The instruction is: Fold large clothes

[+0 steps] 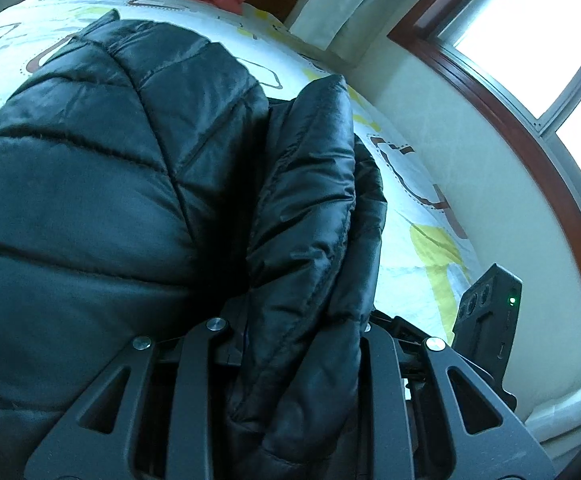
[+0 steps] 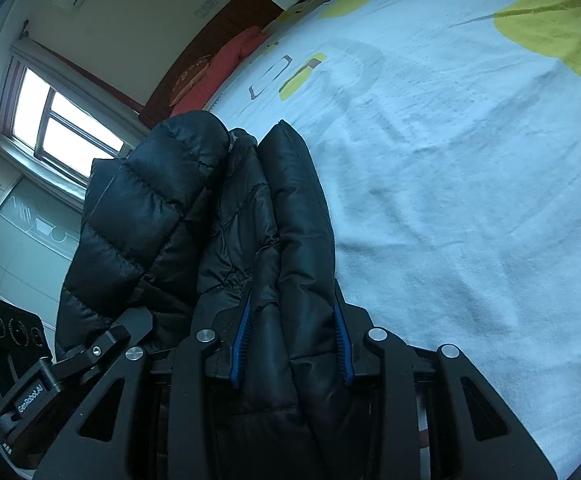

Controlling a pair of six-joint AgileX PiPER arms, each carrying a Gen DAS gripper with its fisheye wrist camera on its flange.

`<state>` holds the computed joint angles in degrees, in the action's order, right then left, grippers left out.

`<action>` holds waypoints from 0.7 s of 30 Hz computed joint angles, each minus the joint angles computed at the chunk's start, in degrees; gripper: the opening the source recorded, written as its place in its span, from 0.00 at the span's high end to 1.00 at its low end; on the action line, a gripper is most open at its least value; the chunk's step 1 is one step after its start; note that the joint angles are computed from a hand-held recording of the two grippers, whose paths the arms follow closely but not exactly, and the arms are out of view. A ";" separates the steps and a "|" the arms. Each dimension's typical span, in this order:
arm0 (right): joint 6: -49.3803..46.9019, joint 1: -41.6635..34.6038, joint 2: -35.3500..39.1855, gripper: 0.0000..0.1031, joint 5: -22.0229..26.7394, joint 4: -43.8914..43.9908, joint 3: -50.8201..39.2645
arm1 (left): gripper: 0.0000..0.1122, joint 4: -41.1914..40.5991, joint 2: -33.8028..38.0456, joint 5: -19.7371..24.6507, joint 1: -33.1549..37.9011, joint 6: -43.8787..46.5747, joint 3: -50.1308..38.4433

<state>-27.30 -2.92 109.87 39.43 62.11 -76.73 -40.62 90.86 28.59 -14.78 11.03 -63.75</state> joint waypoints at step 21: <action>7.08 -3.02 -7.95 0.51 1.75 -6.00 2.25 | 0.44 -4.91 -17.54 10.24 4.76 -0.15 0.93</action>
<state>-20.22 -5.94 101.92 41.18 56.11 -74.48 -45.53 73.31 38.82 -10.03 10.87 -62.82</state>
